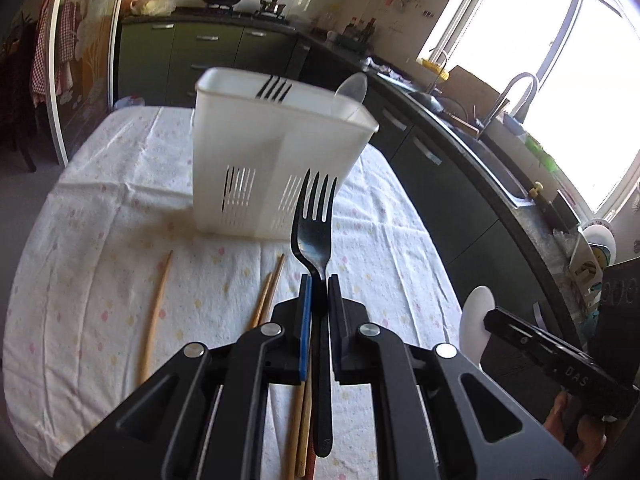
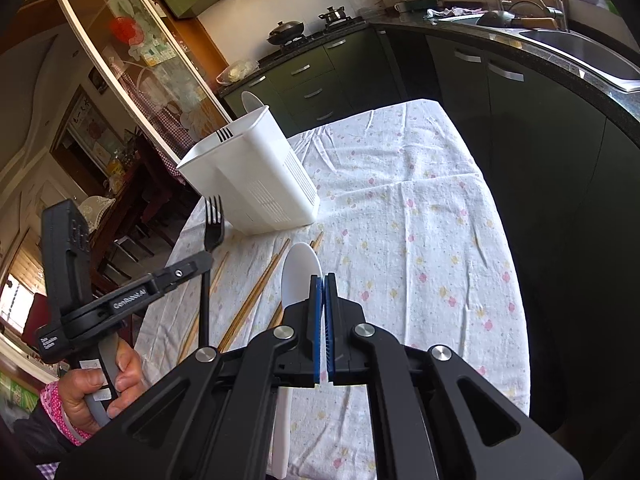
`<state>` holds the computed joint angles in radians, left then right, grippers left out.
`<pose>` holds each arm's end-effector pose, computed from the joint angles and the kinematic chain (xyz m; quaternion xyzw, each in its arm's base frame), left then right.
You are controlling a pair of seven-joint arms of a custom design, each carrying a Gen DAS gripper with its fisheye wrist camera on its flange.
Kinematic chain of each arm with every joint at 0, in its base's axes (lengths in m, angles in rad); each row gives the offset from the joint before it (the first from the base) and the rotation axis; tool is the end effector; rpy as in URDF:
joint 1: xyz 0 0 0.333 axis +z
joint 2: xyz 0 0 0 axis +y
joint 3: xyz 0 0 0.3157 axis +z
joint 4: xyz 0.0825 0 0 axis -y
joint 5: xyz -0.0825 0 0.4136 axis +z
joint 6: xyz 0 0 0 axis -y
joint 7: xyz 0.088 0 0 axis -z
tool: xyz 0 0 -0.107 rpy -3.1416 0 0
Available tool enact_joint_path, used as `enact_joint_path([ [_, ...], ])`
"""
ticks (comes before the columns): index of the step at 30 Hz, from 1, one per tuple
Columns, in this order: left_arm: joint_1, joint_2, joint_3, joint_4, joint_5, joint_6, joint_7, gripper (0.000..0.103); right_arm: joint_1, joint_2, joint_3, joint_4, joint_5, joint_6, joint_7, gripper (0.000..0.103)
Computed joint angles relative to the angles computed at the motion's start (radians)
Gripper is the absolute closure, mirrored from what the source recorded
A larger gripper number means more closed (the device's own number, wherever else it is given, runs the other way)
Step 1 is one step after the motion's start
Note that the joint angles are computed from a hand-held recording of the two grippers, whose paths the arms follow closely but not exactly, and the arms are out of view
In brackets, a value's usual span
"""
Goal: Organize utensils
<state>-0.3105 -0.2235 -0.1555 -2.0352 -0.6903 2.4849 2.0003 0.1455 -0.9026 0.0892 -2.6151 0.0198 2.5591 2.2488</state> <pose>0.5052 -0.2592 0.6093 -0.4670 0.7825 -0.4111 0.0250 0.3523 0.0913 0.6103 -0.4818 0.7742 -0.1611 0.3775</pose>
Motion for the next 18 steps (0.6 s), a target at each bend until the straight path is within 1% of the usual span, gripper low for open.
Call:
enact_joint_path([
  [4, -0.03, -0.034, 0.047, 0.03, -0.153, 0.094, 0.169, 0.095, 0.001, 0.011, 0.008, 0.017, -0.006, 0.008, 0.0, 0.1],
  [6, -0.043, -0.011, 0.069, 0.088, -0.237, 0.116, 0.254, 0.095, 0.001, 0.017, 0.011, 0.026, -0.01, 0.008, 0.0, 0.1],
  [9, -0.055, 0.046, 0.079, 0.177, -0.435, 0.189, 0.434, 0.095, 0.001, 0.026, 0.016, 0.036, -0.015, 0.006, 0.004, 0.1],
  [11, -0.054, 0.104, 0.069, 0.249, -0.577, 0.234, 0.56, 0.095, 0.001, 0.031, 0.018, 0.041, -0.018, 0.002, 0.007, 0.1],
  [13, -0.041, 0.167, 0.052, 0.322, -0.699, 0.263, 0.673, 0.095, 0.0, 0.037, 0.018, 0.046, -0.021, 0.001, 0.009, 0.1],
  [16, -0.023, 0.262, 0.001, 0.423, -0.805, 0.352, 0.809, 0.095, -0.004, 0.044, 0.018, 0.054, -0.026, -0.003, 0.013, 0.1],
  [18, -0.012, 0.322, -0.033, 0.483, -0.82, 0.411, 0.864, 0.095, -0.008, 0.049, 0.019, 0.062, -0.031, -0.001, 0.016, 0.1],
])
